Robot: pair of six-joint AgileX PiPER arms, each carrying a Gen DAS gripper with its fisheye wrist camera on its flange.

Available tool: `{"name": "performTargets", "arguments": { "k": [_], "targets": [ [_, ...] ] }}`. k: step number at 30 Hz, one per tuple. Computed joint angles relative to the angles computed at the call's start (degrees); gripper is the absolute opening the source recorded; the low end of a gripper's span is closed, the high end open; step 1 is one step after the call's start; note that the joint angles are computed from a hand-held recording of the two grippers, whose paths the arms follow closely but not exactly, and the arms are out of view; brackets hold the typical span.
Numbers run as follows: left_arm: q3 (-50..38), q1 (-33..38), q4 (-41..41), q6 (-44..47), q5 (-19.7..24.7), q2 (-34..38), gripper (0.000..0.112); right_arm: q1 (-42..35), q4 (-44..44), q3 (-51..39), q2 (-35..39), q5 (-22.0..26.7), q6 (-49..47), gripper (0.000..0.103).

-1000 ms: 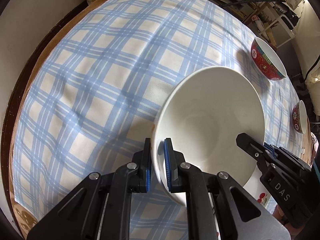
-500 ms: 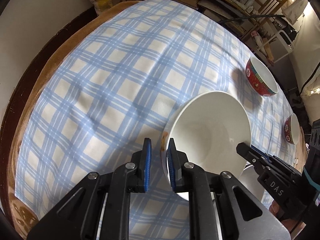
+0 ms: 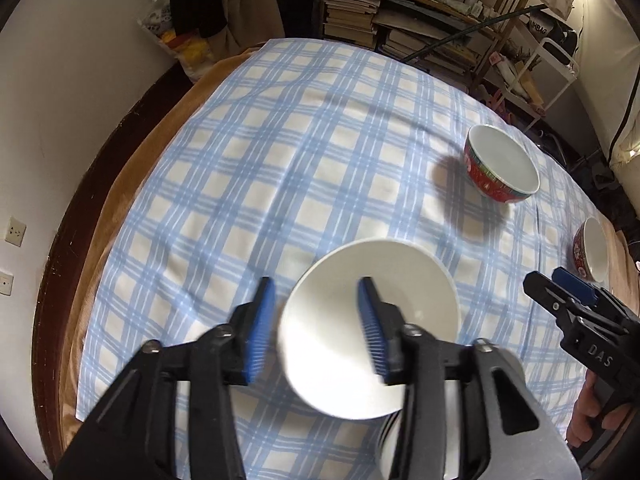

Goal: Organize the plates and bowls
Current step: 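Reach both grippers to a red-patterned bowl and close on its rim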

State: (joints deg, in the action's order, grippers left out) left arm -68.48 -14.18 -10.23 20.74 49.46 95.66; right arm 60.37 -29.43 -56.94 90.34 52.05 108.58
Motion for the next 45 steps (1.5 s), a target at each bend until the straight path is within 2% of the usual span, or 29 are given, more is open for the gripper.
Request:
{"name": "performTargets", "arguments": {
  "k": [2, 4, 7, 12, 17, 22, 25, 29, 30, 31, 32, 34, 35, 37, 39, 40, 43, 45],
  "targets": [
    [-1.73, -2.84, 2.22, -2.79, -0.65, 0.86, 0.054, -0.78, -0.56, 1.84, -2.39, 1.22, -0.38, 0.080],
    [-4.32, -5.57, 5.08, -6.28, -0.31, 2.61, 0.070, -2.08, -0.73, 2.77, -3.98, 3.31, -2.30, 0.084],
    [-9.83, -8.95, 5.92, -9.55, 0.95, 6.29, 0.082, -5.07, -1.19, 4.53, -5.98, 4.33, -5.34, 0.093],
    [-18.10, -14.07, 6.98, -12.83, 0.87, 12.76, 0.084, -12.22, -2.18, 8.38, -9.25, 1.86, -8.59, 0.094],
    [-25.03, -17.54, 7.05, -14.98, 1.04, 19.80, 0.084, -21.29, -0.96, 11.39, -9.68, -4.14, -13.72, 0.094],
    [-32.64, -19.41, 5.21, -16.35, 4.18, 26.87, 0.084, -27.89, 0.97, 14.22, -8.28, -11.91, -17.20, 0.094],
    [-35.71, -21.07, 7.46, -17.68, 5.30, 30.11, 0.084, -30.30, 2.21, 14.82, -7.45, -14.31, -19.76, 0.094],
    [-38.31, -21.25, 6.37, -17.56, 6.46, 32.91, 0.083, -33.51, 5.91, 15.26, -6.30, -17.72, -25.87, 0.085],
    [-38.56, -21.25, 5.91, -17.33, 6.33, 33.32, 0.076, -34.23, 6.77, 15.46, -5.99, -18.52, -26.99, 0.080],
    [-38.81, -21.10, 4.69, -16.53, 6.44, 33.72, 0.066, -34.91, 8.07, 15.64, -5.50, -19.58, -28.39, 0.072],
    [-39.36, -20.76, 2.36, -14.88, 7.21, 34.35, 0.060, -35.80, 9.46, 16.13, -5.33, -20.99, -30.06, 0.070],
    [-39.98, -20.62, -0.28, -13.35, 8.09, 35.18, 0.036, -37.38, 13.99, 17.34, -5.20, -24.93, -34.61, 0.052],
    [-39.54, -20.81, -1.22, -12.60, 7.84, 35.16, 0.030, -38.24, 17.32, 17.98, -5.13, -27.36, -37.86, 0.047],
    [-38.86, -21.78, -1.87, -11.01, 7.89, 35.17, 0.009, -39.14, 23.46, 18.46, -4.72, -30.32, -43.65, 0.027],
    [-37.02, -23.37, 0.74, -12.42, 6.37, 34.03, 0.009, -38.75, 27.13, 18.05, -3.49, -31.42, -46.26, 0.016],
    [-35.58, -23.86, 1.46, -12.65, 5.15, 33.05, 0.009, -38.13, 25.53, 17.33, -3.11, -30.02, -44.25, 0.015],
    [-34.28, -23.89, 1.27, -13.30, 5.49, 31.64, 0.008, -34.18, 16.61, 15.16, -2.49, -25.09, -34.93, 0.013],
    [-32.54, -23.93, 1.65, -13.64, 5.11, 30.15, 0.008, -31.96, 13.37, 15.29, -3.49, -23.88, -30.00, 0.012]
  ]
}}
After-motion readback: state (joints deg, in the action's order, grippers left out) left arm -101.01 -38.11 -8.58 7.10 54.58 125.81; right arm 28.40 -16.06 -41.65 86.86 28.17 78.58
